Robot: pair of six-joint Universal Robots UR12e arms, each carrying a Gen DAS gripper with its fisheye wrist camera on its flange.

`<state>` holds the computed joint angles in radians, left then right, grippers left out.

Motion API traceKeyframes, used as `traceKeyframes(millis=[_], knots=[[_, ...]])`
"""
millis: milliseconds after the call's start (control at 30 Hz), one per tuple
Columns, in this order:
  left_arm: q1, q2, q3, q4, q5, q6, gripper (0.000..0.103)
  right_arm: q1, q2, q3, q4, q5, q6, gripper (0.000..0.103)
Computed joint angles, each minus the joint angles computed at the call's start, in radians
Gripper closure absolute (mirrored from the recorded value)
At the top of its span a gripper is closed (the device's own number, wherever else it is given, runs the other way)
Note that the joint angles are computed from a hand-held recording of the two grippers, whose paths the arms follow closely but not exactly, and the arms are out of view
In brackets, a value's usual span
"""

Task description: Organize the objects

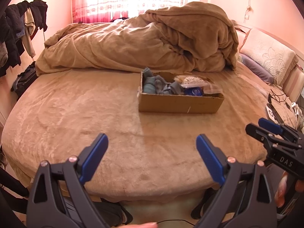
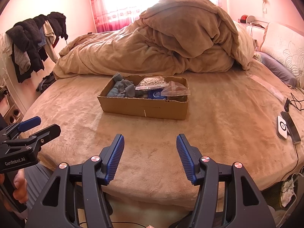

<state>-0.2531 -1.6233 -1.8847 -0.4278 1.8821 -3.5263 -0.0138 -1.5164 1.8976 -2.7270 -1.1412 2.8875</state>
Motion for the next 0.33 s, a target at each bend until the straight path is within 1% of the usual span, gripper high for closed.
traceKeyframes(millis=[167, 333], knots=[[0.009, -0.012, 0.009, -0.003, -0.015, 0.011, 0.008, 0.001, 0.013, -0.011, 0.008, -0.001, 0.005, 0.043], [0.023, -0.038, 0.035, -0.025, -0.025, 0.068, 0.008, 0.002, 0.035, -0.031, 0.025, -0.001, 0.012, 0.043]])
